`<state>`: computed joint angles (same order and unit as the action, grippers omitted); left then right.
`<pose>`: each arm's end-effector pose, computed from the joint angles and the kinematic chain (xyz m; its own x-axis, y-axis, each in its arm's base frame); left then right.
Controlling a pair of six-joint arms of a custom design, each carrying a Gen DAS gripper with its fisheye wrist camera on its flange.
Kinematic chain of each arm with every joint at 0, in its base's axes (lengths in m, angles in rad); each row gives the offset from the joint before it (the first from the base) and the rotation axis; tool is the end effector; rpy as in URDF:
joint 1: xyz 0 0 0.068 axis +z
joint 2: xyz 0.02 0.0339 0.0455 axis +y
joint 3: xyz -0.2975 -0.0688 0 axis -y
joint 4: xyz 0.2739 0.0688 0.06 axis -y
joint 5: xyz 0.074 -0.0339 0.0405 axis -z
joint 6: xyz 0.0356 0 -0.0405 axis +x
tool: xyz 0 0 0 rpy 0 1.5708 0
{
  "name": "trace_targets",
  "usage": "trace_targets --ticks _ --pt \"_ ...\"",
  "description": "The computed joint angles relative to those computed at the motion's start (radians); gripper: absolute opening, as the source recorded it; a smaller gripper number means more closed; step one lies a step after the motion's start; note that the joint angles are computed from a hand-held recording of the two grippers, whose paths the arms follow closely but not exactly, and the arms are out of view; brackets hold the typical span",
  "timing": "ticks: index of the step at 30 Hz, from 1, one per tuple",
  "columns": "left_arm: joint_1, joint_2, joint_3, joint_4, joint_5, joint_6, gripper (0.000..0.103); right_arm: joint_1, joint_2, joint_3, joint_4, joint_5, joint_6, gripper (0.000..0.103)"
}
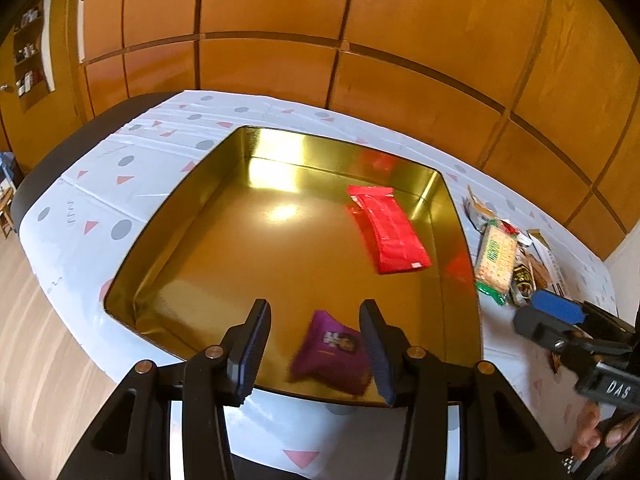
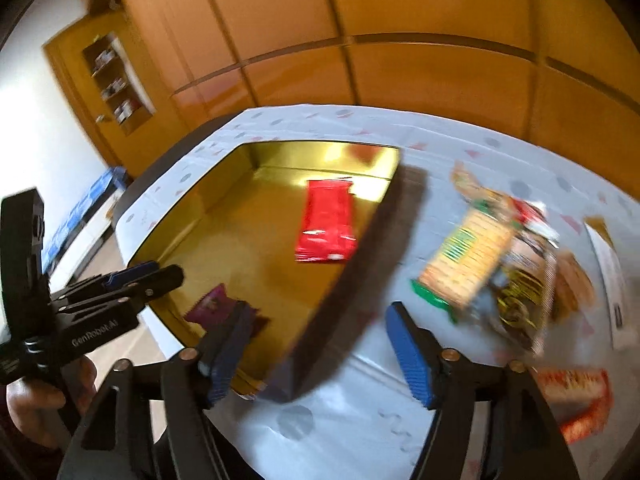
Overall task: Organize snacks
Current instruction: 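Grasp the purple pouch with the right gripper and drop it into the tin, then reach the left gripper to the chipmunk-printed bar and grasp it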
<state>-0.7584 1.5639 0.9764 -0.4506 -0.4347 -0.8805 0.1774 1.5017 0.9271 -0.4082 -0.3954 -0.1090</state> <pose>0.2522 -0.2183 0.2176 -0.7595 -0.2438 -0.6031 -0.1838 0.9698 -0.1606 0.3138 0.0702 0.2229 -0.7735 -0.2407 -0.5863 -0.4600 0.8495 0.2582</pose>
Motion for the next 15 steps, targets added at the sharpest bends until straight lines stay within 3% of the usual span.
trace_targets --ticks 7,15 --pt "-0.037 0.032 0.041 0.010 0.011 0.054 0.047 -0.203 -0.062 -0.047 -0.036 0.025 -0.028 0.074" --pt "-0.102 0.091 0.124 0.072 0.058 0.236 0.047 -0.470 -0.055 -0.012 -0.102 0.076 -0.112 0.079"
